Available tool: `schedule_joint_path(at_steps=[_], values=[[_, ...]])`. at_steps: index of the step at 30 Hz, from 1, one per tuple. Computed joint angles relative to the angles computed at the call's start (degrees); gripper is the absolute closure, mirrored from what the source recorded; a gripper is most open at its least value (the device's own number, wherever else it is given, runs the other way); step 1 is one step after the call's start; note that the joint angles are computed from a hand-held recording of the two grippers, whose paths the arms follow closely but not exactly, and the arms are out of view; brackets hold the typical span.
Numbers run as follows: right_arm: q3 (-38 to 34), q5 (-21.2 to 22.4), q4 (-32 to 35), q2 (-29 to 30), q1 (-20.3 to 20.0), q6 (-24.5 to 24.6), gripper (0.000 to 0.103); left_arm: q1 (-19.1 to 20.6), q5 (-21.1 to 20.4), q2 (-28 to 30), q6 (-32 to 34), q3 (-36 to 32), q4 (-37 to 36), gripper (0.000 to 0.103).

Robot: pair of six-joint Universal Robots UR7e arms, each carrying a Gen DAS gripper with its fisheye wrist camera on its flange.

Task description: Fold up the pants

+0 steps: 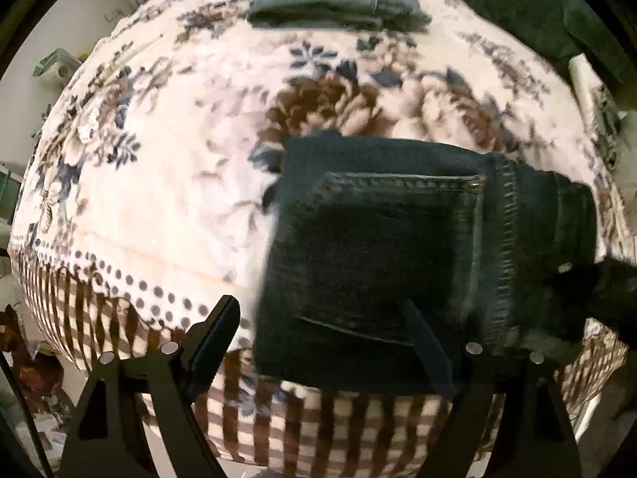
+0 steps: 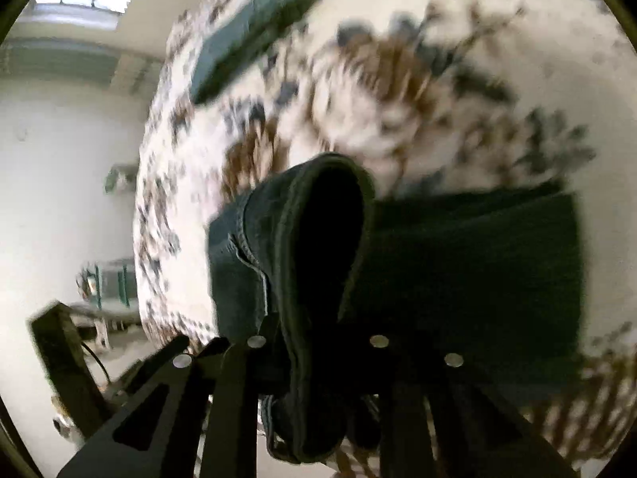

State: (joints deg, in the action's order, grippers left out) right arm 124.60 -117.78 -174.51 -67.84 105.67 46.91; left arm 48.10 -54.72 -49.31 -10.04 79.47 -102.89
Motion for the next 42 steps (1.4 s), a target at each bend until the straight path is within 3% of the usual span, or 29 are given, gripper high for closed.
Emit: schedule_joint_path(at_steps=[5, 6, 9, 13, 14, 18, 21, 25, 29, 32, 34, 35, 36, 37, 38, 42], values=[[4.6, -7.7, 8.5, -11.6, 2.0, 3.8, 0.085, -1.2, 0.1, 0.1, 1.4, -0.3, -0.7, 0.02], [6.2, -8.9, 11.5, -14.5, 1.5, 5.2, 0.09, -1.3, -0.2, 0.3, 1.4, -0.3, -0.8, 0.02], [11.5, -6.4, 14.7, -21.1, -3.1, 6.5, 0.091, -1.4, -0.8, 1.1, 2.2, -0.1, -1.1, 0.02], [15.8, -2.8, 11.5, -21.5, -9.0, 3.5, 0.089, -1.8, -0.4, 2.3, 3.7, 1.2, -2.2, 0.02], [16.1, -1.6, 11.2, -21.4, -10.2, 2.8, 0.087, -1.8, -0.1, 2.7, 4.1, 1.5, -2.3, 0.02], [14.9, -1.0, 13.9, -21.7, -11.6, 2.2, 0.049, -1.7, 0.5, 4.2, 5.3, 2.0, -2.7, 0.02], [15.8, 0.0, 11.5, -23.2, -11.6, 2.5, 0.044, -1.1, -0.8, 5.5, 4.3, -0.1, -0.6, 0.02], [17.9, 1.8, 5.6, -25.4, -12.0, 2.7, 0.031, 1.0, -6.8, 8.2, 0.5, -7.1, 0.9, 0.02], [19.0, 7.6, 0.4, -24.0, -17.3, 1.1, 0.031, 3.8, -11.8, 15.0, -3.0, -17.7, 5.9, 0.02], [20.6, 14.4, -6.3, -22.1, -22.4, -0.3, 0.03, 6.0, -16.6, 20.7, -5.2, -26.3, 11.7, 0.02], [21.6, 17.5, -9.7, -21.6, -24.2, -1.1, 0.031, 7.0, -18.0, 22.9, -5.2, -28.6, 12.6, 0.02], [21.2, 16.9, -9.5, -21.4, -23.7, -1.8, 0.04, 7.5, -19.3, 23.2, -5.0, -29.0, 12.1, 0.03], [20.6, 15.4, -8.7, -21.1, -22.7, -2.4, 0.062, 8.1, -21.2, 23.3, -4.7, -29.1, 11.1, 0.043], [19.8, 12.9, -6.6, -21.1, -21.4, -3.0, 0.073, 8.8, -22.9, 23.3, -5.0, -29.1, 9.9, 0.057], [19.1, 10.4, -4.5, -21.1, -20.4, -2.7, 0.077, 9.5, -23.9, 23.5, -6.2, -29.5, 9.7, 0.062], [19.4, 11.6, -3.6, -20.6, -22.5, -2.1, 0.076, 13.2, -30.9, 24.3, -12.9, -30.8, 9.2, 0.062]])
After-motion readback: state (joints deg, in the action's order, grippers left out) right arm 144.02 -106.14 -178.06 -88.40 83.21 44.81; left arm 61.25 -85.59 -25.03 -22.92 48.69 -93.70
